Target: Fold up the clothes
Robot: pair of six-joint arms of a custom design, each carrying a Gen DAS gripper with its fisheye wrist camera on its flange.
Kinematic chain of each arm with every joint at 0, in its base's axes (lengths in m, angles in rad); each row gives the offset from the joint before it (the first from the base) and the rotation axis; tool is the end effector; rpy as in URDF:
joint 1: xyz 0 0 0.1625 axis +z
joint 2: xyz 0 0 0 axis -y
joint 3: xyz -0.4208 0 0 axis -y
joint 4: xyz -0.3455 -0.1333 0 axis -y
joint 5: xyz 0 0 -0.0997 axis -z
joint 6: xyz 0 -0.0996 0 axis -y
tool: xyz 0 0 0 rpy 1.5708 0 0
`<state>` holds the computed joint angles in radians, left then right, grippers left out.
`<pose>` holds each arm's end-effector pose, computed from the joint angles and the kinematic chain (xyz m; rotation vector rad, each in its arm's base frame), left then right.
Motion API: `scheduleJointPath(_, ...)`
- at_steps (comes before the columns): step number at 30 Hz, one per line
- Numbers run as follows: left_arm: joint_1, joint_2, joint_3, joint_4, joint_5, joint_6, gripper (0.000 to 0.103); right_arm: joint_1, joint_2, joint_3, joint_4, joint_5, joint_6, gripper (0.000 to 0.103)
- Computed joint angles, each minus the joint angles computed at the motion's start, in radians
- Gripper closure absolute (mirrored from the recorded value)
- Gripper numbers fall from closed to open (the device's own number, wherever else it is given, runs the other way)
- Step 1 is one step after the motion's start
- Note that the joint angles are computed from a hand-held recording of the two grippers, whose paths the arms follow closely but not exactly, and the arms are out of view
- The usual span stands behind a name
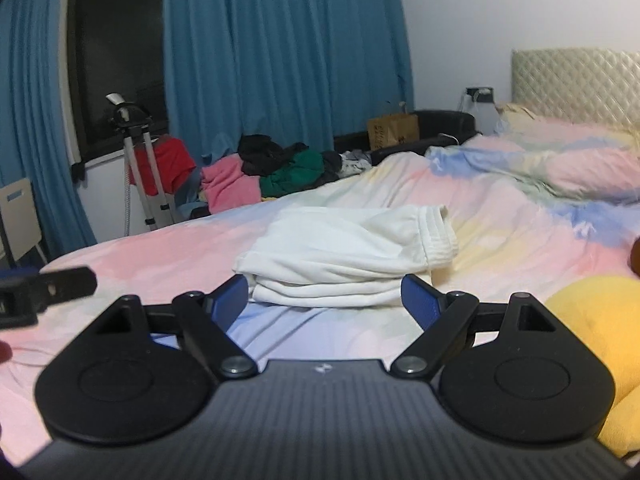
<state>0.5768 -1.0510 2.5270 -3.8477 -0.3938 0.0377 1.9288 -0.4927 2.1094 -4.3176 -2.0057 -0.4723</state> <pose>-0.1609 -0.3735 0.2288 0.5021 2.0473 -1.3854 0.2534 -0.4167 0.0680 0.6303 -2.2256 1.4211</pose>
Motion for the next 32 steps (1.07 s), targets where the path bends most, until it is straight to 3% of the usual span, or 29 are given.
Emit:
scheduleJointPath(4,-0.005,0.025,0.008,-0.08,-0.004,0.067,0.0,-0.002,0.006,-0.003,0.005,-0.041,0.044,0.018)
scheduleJointPath(7,-0.004,0.026,0.003,-0.069,-0.003,0.064,0.0,-0.004,0.008,-0.004,0.01,-0.05,0.049,0.018)
scheduleJointPath(16,0.006,0.037,-0.002,-0.058,-0.004,0.055,0.0,0.025,0.045,-0.037,-0.024,-0.078,-0.06,0.018)
scheduleJointPath(32,-0.027,0.009,0.026,0.0,0.037,0.007,0.0,0.041,0.053,-0.051,-0.031,-0.103,-0.082,0.018)
